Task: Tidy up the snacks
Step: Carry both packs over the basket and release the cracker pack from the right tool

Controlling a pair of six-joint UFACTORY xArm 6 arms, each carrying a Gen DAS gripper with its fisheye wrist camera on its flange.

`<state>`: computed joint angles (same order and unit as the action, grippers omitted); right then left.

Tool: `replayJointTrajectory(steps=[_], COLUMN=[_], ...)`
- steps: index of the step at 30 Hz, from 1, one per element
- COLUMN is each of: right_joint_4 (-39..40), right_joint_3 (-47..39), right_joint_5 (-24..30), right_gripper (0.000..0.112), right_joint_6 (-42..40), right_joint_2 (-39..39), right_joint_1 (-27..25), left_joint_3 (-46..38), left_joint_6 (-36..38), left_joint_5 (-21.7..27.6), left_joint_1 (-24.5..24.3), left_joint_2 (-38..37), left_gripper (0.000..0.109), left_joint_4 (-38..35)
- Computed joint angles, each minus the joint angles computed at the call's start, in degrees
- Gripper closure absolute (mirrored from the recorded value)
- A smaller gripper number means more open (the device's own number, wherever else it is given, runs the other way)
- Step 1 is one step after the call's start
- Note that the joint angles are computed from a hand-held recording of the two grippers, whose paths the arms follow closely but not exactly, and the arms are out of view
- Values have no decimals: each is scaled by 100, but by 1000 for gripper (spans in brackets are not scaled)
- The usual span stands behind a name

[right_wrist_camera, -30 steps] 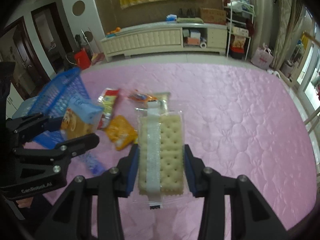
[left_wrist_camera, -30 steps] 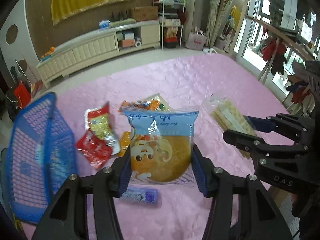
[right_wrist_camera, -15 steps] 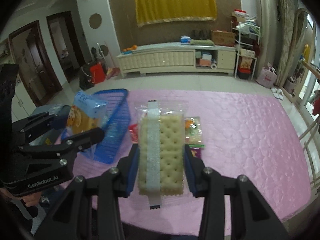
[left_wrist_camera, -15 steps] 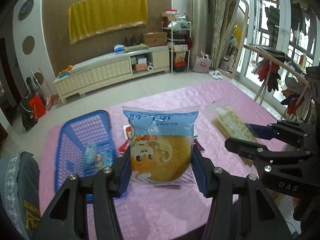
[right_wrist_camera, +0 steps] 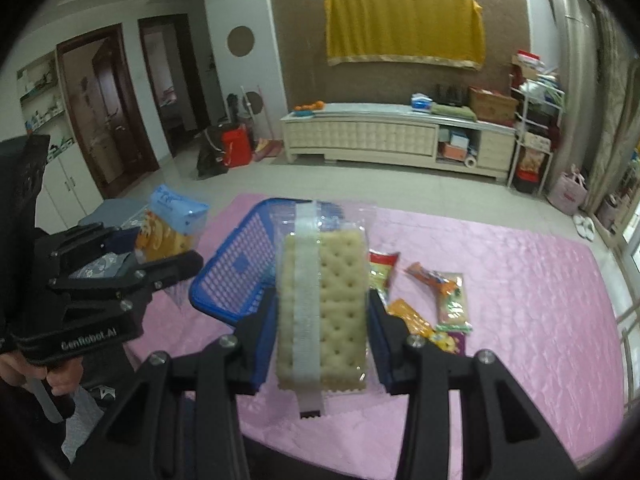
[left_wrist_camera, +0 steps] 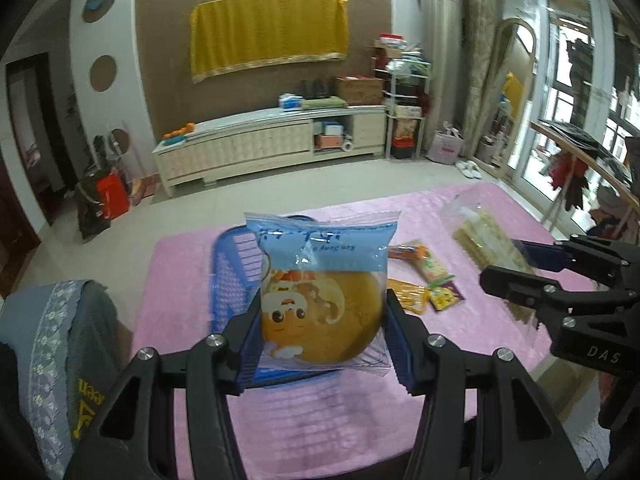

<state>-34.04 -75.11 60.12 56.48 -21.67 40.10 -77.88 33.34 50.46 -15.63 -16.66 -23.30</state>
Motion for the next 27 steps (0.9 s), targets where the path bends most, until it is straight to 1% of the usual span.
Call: replayJointTrajectory(steps=[4, 12, 21, 27], right_joint_4=[238, 742, 1367, 1724], right_joint_3=[-288, -912, -1459, -2050], right_joint_5=[-210, -441, -570, -424], right_gripper=[66, 66, 66, 66], right_joint_6=[-240, -897, -1560, -2049], right_joint_2=[381, 1221, 2049, 2754], right_joint_1=[-110, -346, -736, -959], left_joint_3=[-248, -545, -941, -1394], left_joint_6=[40, 14, -17, -176], left_joint_5=[4, -21, -26, 38], left_joint_1=[297, 518, 564, 583], left_joint_2=[253, 708, 1463, 2099], left_gripper=[57, 57, 57, 57], left_joint_4=[-30, -20, 34, 114])
